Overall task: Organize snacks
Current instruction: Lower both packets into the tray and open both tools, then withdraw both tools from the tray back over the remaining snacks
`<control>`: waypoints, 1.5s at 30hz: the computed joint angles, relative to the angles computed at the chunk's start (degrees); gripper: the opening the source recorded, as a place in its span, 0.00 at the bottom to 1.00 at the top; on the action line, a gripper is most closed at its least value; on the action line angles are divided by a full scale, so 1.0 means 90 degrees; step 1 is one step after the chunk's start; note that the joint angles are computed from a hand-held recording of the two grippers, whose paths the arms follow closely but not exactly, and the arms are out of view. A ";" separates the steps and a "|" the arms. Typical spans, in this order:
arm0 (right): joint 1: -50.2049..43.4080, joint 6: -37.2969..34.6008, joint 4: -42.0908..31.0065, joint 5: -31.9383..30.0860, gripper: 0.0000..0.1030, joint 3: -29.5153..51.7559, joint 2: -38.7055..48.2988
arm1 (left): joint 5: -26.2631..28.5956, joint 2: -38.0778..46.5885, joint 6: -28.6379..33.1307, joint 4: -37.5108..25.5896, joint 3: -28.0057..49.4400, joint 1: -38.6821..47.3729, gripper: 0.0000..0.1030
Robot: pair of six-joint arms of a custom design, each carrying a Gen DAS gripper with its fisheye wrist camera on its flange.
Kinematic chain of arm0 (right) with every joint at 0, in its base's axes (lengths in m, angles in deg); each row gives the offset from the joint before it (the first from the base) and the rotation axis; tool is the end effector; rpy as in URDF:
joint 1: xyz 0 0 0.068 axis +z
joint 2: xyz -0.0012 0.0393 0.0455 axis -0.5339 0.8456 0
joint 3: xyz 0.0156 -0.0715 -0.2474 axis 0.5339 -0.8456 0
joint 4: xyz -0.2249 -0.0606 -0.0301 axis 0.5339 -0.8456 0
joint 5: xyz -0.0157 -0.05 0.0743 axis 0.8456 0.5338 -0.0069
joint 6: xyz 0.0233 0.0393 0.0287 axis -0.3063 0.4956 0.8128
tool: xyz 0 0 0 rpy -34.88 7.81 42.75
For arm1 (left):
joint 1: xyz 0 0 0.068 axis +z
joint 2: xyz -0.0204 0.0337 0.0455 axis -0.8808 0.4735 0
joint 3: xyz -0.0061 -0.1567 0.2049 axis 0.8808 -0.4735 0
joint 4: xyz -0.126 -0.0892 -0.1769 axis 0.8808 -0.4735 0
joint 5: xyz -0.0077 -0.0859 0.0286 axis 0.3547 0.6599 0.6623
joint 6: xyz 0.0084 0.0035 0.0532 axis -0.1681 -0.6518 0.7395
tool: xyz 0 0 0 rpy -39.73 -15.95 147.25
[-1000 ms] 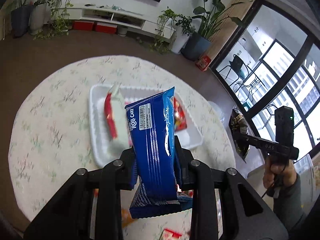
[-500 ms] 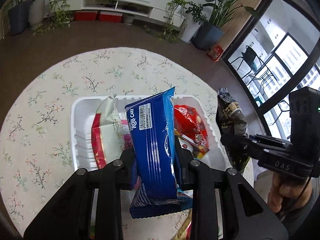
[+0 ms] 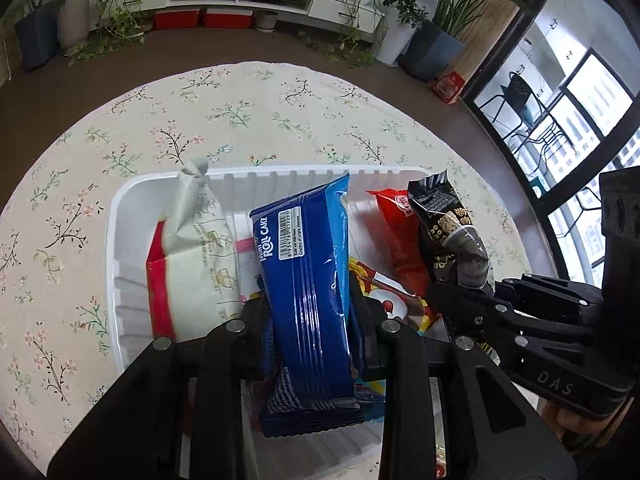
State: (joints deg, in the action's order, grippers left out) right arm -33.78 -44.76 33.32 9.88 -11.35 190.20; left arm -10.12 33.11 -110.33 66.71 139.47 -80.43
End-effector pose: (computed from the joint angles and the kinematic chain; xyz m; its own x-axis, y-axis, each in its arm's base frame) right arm 0.3276 0.0069 0.1948 -0.7988 -0.4557 -0.3928 -0.5711 0.7796 0.2571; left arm 0.2698 -0.0908 0.1890 -0.8210 -0.3144 -0.4766 -0.1792 0.9345 -0.3076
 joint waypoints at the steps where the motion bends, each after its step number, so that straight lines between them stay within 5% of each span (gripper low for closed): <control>1: 0.0030 -0.0003 0.0038 0.0014 0.19 -0.0005 0.0009 | -0.0013 0.0059 -0.0004 0.0035 0.0007 0.0015 0.26; 19: 0.0102 0.0041 0.0142 -0.0044 0.22 -0.0068 0.0190 | -0.0311 0.0157 -0.0347 0.0117 -0.0104 -0.0216 0.29; 22: 0.0087 0.0060 0.0136 -0.0052 0.27 -0.0091 0.0154 | -0.0382 0.0114 -0.0380 0.0103 -0.0097 -0.0240 0.42; 32: 0.0045 0.0076 0.0212 -0.0034 0.32 -0.0174 0.0076 | -0.0381 0.0039 -0.0417 0.0291 -0.0250 -0.0263 0.47; 37: -0.0129 0.0080 0.0234 -0.0209 0.33 -0.0176 -0.0076 | -0.0450 -0.0175 -0.0514 0.0394 -0.0387 -0.0353 0.60; 45: -0.0621 -0.0124 0.0049 -0.0645 0.56 -0.0192 -0.0590 | -0.0719 -0.0790 -0.0828 0.0337 -0.0613 -0.0665 0.73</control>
State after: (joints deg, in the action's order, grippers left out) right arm -39.37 -45.88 33.77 4.08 -13.08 184.89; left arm -16.59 26.01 -117.78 69.75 133.95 -86.42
